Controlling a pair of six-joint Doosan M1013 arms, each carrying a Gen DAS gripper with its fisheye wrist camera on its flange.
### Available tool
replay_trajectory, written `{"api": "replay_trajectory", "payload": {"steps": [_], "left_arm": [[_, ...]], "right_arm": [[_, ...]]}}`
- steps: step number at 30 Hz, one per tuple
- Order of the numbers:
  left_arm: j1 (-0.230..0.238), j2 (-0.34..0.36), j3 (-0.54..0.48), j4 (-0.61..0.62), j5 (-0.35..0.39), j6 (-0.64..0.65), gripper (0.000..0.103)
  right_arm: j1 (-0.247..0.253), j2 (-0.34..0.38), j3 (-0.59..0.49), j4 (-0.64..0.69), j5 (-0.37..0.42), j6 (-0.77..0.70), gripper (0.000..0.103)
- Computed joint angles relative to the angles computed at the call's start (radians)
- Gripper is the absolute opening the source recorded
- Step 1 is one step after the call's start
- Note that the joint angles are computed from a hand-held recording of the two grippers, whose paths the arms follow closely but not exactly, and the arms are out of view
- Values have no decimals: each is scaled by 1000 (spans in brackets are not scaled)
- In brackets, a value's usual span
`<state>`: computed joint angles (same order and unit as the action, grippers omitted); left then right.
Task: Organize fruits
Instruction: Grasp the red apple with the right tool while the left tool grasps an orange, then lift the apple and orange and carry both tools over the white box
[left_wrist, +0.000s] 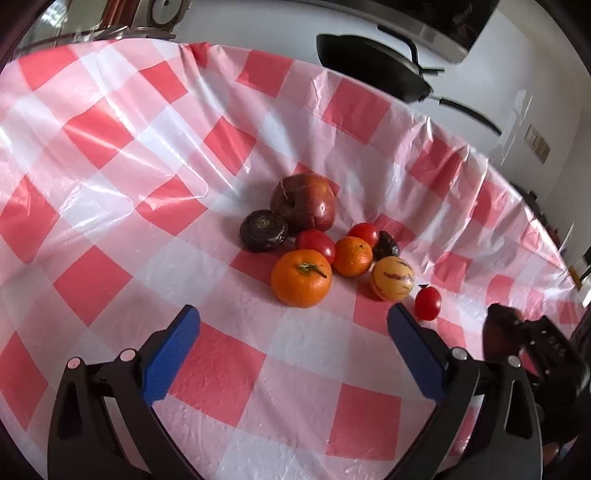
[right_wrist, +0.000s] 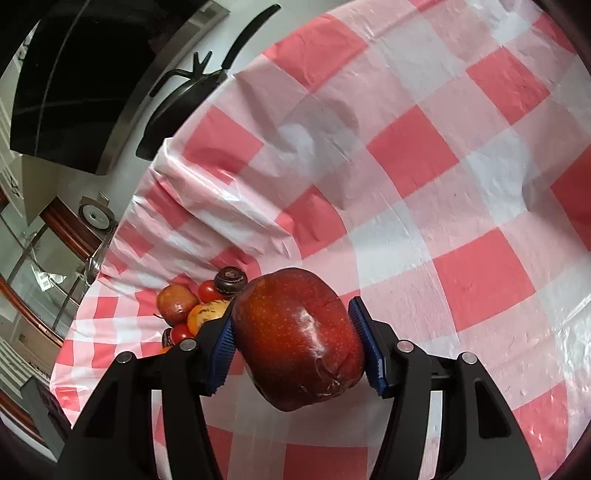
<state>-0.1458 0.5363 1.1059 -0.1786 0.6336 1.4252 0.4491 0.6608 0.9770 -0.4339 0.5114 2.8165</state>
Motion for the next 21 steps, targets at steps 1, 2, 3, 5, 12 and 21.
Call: {"api": "replay_trajectory", "payload": {"steps": [1,2,3,5,12,21], "left_arm": [[-5,8,-16,38,12,-15,100],[-8,20,-36,62,25,-16,99],[-10,29,-51,77,36,-18,98],[-16,61,-105,134,88,-34,88],[-25,171,-294,167,315,21,54],[5,29,-81,-2,100,116,45]], "right_arm": [[0,7,-10,19,7,-24,57],[1,7,-11,23,9,-35,57],[3,14,-21,12,17,-36,58],[7,-4,-3,8,22,-46,57],[8,1,-11,14,29,-62,58],[8,-1,-7,15,27,-68,58]]}}
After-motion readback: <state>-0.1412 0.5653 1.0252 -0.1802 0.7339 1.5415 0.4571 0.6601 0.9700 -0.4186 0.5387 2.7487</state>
